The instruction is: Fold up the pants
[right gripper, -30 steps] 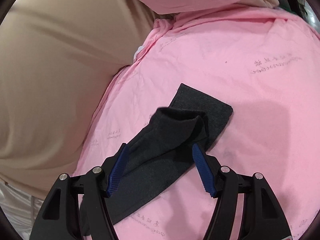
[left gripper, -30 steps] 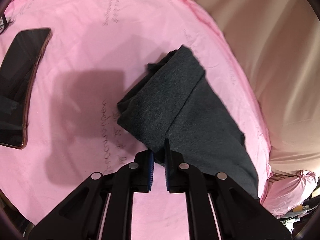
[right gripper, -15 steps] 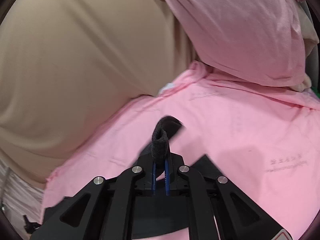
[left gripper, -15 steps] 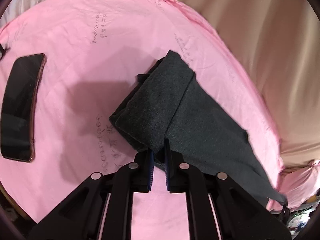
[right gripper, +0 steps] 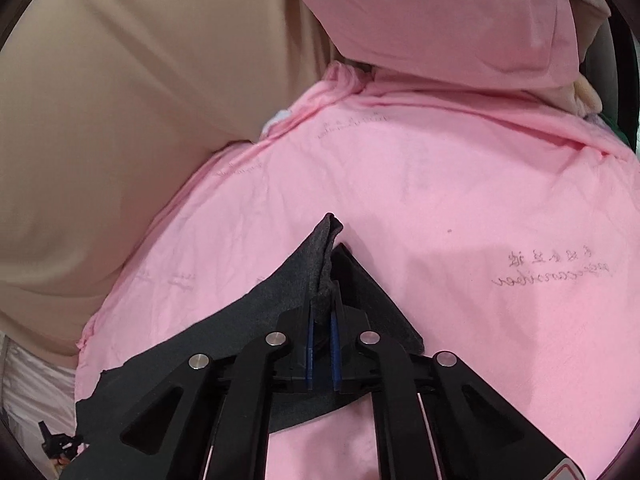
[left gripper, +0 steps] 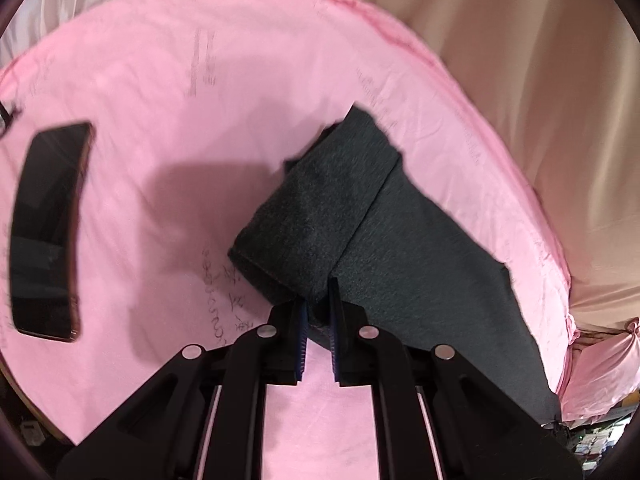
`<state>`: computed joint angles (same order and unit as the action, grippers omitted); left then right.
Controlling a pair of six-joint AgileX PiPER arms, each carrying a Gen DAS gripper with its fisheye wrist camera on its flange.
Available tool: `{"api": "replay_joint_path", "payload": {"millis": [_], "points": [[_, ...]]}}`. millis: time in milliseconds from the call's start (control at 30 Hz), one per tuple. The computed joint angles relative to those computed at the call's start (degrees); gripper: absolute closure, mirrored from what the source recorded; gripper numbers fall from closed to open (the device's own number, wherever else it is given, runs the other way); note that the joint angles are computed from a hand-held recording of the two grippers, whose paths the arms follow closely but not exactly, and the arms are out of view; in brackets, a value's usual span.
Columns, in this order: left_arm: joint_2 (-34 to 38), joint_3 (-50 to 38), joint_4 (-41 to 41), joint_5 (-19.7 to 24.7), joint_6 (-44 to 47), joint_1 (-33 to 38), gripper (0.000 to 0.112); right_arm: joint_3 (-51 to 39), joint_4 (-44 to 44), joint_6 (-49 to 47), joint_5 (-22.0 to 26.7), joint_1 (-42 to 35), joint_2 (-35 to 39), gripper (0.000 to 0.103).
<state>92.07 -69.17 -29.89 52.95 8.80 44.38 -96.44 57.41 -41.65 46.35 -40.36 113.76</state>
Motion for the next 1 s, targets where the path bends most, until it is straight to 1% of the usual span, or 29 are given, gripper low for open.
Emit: {"api": "replay_joint_path", "payload": {"millis": [33,67,100,133,167,200,233,267,300,333,367,400,433,467,500,567,600,633,667,700,733,767,800,833,867,900,933,967,1000], "points": [[-0.09,-0.35,0.54,0.55,0.26,0.09,0.104,-0.33,-2.4,1.11,-0.55,0.34,0.39,0.097],[-0.51,0.24,1.44,0.63,0.29,0.18,0.104,-1.64,-7.1,4.36,-0.66,0.85,1.54,0.097],[0.44,0.23,2.54,0.44,0.23,-0.14,0.104,-2.46,-10.77,7.14,-0.77,1.18,3.26,0.094],[1.86,0.18,3.42,-0.07,-0.5,-0.61,0.104,-1.3,-12.16,8.48,-2.23,1.31,3.9,0.093],[3.85,0.19,3.97,-0.19,-0.57,-0.71,0.102,0.27,-11.25,8.09,-3.05,0.87,3.84,0.095],[4.99,0.5,3.85,-0.64,-0.22,-0.79,0.099,3.64,-8.04,6.4,-3.4,-0.21,1.84,0.094],[4.95,1.18,2.8,-1.17,0.78,-0.32,0.099,7.51,-5.63,4.23,-5.97,-0.49,-0.53,0.091],[3.53,2.45,1.42,-1.55,2.69,0.6,0.097,11.65,-5.5,3.63,-9.76,-0.24,-3.71,0.075],[1.85,3.22,1.85,-1.65,3.14,1.0,0.092,16.63,-4.92,1.64,-14.36,0.27,-7.79,0.065],[-0.19,3.9,4.07,-2.38,1.9,0.93,0.092,20.43,-3.07,-2.03,-16.98,0.58,-11.14,0.065],[-1.99,4.05,8.58,-3.47,-1.63,0.06,0.092,24.09,-1.35,-6.02,-18.77,1.27,-15.0,0.065],[-4.77,5.01,14.31,-5.8,-5.82,-0.68,0.093,26.61,-0.03,-8.57,-19.59,1.93,-17.83,0.065],[-6.78,5.36,18.23,-6.83,-8.71,-0.79,0.093,28.49,1.37,-10.96,-19.65,2.82,-20.34,0.065],[-8.32,5.31,19.86,-7.08,-10.32,-0.59,0.093,30.69,4.2,-14.68,-19.12,4.27,-23.16,0.065],[-9.77,4.71,19.19,-6.68,-10.47,-0.42,0.093,31.74,5.77,-16.55,-18.75,6.03,-24.74,0.065],[-10.67,3.27,14.09,-5.82,-6.69,-1.52,0.093,32.7,7.57,-19.58,-17.31,11.59,-26.78,0.065],[-10.67,2.61,12.86,-6.09,-5.7,-3.99,0.089,32.73,7.33,-19.72,-16.93,15.76,-27.18,0.065],[-10.3,2.37,13.12,-6.89,-5.6,-6.45,0.083,31.81,6.01,-18.42,-16.56,19.92,-26.51,0.065],[-8.77,1.38,14.33,-7.71,-6.28,-8.89,0.068,31.04,5.56,-17.72,-16.76,23.57,-25.54,0.065],[-5.04,-0.66,17.83,-9.0,-9.12,-12.45,0.06,28.71,4.3,-15.85,-16.53,28.49,-23.02,0.065],[-2.16,-2.28,20.39,-9.49,-11.3,-13.78,0.06,26.93,2.13,-13.47,-16.07,31.43,-21.32,0.066],[1.75,-4.63,23.35,-9.76,-14.42,-14.73,0.061,24.16,-2.34,-8.84,-16.74,36.21,-18.8,0.07],[6.58,-7.87,24.94,-9.33,-16.66,-14.6,0.062,21.91,-5.73,-5.51,-17.32,39.9,-16.78,0.07],[9.62,-9.75,24.24,-8.97,-16.96,-13.56,0.065,19.4,-9.22,-2.37,-16.69,42.59,-14.84,0.07],[13.2,-12.02,21.24,-8.29,-15.17,-11.69,0.068,16.49,-13.93,2.01,-16.09,45.65,-12.8,0.074],[14.7,-12.99,19.31,-8.29,-13.7,-10.6,0.067,11.85,-19.66,7.48,-15.03,48.72,-9.69,0.076],[14.81,-12.41,17.82,-10.16,-12.11,-9.69,0.067,7.76,-23.44,11.33,-13.5,50.83,-7.25,0.076],[14.72,-12.45,17.72,-10.52,-11.05,-9.52,0.067,2.03,-26.06,14.53,-11.14,52.59,-3.85,0.076],[14.47,-12.35,18.45,-10.81,-11.12,-9.8,0.067,-3.7,-26.89,16.46,-9.28,54.11,-0.37,0.076]]}}
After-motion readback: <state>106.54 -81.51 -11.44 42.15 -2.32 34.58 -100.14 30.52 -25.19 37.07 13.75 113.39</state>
